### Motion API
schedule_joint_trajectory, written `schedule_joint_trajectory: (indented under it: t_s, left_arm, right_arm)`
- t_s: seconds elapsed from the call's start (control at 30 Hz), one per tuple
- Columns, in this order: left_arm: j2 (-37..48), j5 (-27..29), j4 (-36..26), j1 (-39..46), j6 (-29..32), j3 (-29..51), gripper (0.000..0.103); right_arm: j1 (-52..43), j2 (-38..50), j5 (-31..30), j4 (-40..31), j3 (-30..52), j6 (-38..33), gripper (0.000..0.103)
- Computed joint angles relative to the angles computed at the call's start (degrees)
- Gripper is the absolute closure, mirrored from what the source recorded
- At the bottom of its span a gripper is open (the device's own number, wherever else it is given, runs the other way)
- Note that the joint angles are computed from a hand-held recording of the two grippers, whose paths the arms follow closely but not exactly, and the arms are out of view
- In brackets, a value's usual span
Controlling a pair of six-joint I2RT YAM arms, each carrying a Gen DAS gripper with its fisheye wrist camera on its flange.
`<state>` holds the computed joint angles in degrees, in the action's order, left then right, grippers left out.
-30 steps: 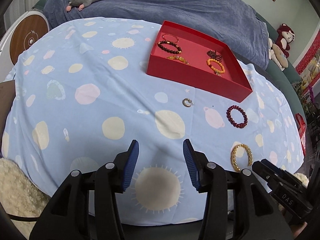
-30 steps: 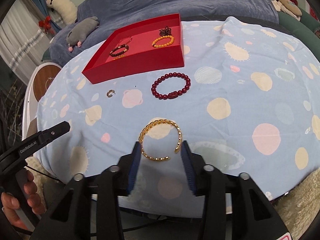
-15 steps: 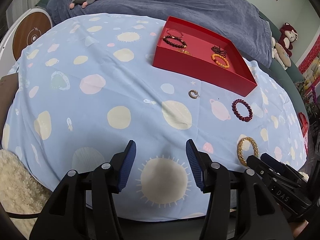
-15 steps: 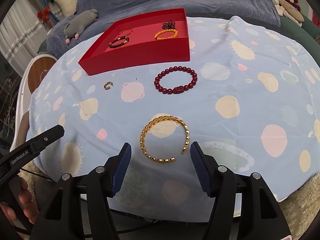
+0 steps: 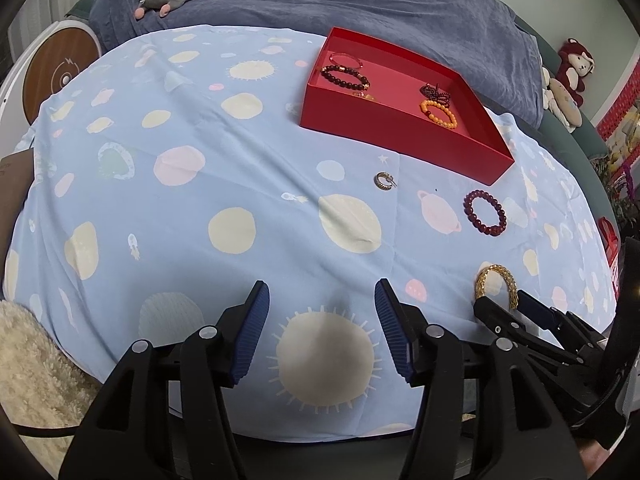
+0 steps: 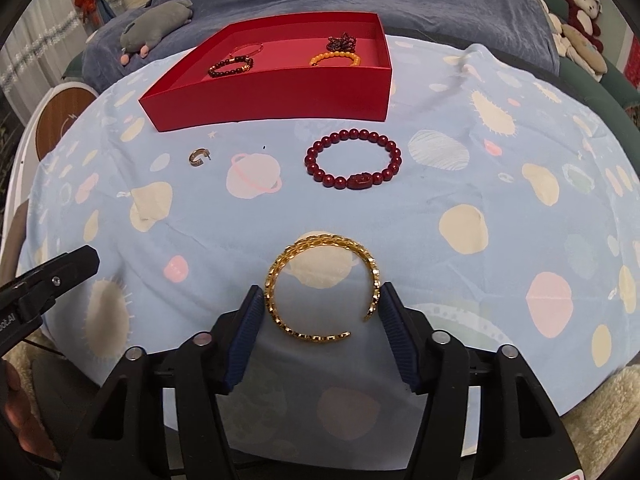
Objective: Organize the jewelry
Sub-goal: 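Grasp the gold twisted bangle with the right tool while the left tool approaches the red bead bracelet, then grasp the dark red bead bracelet with the left tool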
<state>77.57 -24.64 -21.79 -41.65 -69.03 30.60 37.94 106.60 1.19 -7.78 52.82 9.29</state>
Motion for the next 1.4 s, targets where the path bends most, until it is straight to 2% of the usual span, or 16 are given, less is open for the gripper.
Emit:
schedule_joint_trajectory:
  t_s: [0.23, 0.43, 0.7, 0.93, 1.03, 1.17, 1.23, 1.27, 1.4]
  left_arm:
    - [1.0, 1.0, 1.2, 1.2, 1.2, 0.6, 0.05]
    - [6.3, 1.8, 3.3, 2.7, 5.9, 5.2, 0.051]
    - [18.2, 5.1, 8.0, 6.1, 13.3, 17.3, 0.051]
    - [32.1, 7.8, 7.8, 7.3, 19.2, 31.7, 0.053]
    - [36.5, 9.6, 6.9, 8.1, 20.7, 35.8, 0.058]
    - [39.1, 9.0, 6.5, 8.3, 21.9, 37.9, 0.072]
    - [39.3, 8.9, 6.8, 8.4, 22.7, 38.0, 0.083]
    - [39.5, 8.8, 6.6, 8.4, 23.0, 38.1, 0.093]
    - [38.4, 8.3, 7.7, 8.3, 23.8, 36.6, 0.095]
  right_arm:
    - [-1.4, -1.4, -1.4, 0.7, -1.4, 0.2, 0.048]
    - [-4.9, -4.3, -3.2, -0.3, -2.1, 0.9, 0.048]
    - [-11.3, -6.2, -6.4, -2.9, -1.0, 0.5, 0.048]
    - [-15.2, -4.6, -8.4, -4.0, 1.5, 0.4, 0.048]
    - [-16.1, -3.3, -9.1, -4.1, 2.5, 0.6, 0.048]
    - [-16.5, -2.3, -9.5, -4.1, 3.3, 0.6, 0.048]
    - [-16.5, -2.0, -9.6, -4.3, 3.7, 0.7, 0.048]
    - [-16.6, -1.7, -9.8, -4.3, 4.0, 0.7, 0.048]
    - [-16.2, -1.4, -9.8, -4.2, 4.2, 0.9, 0.048]
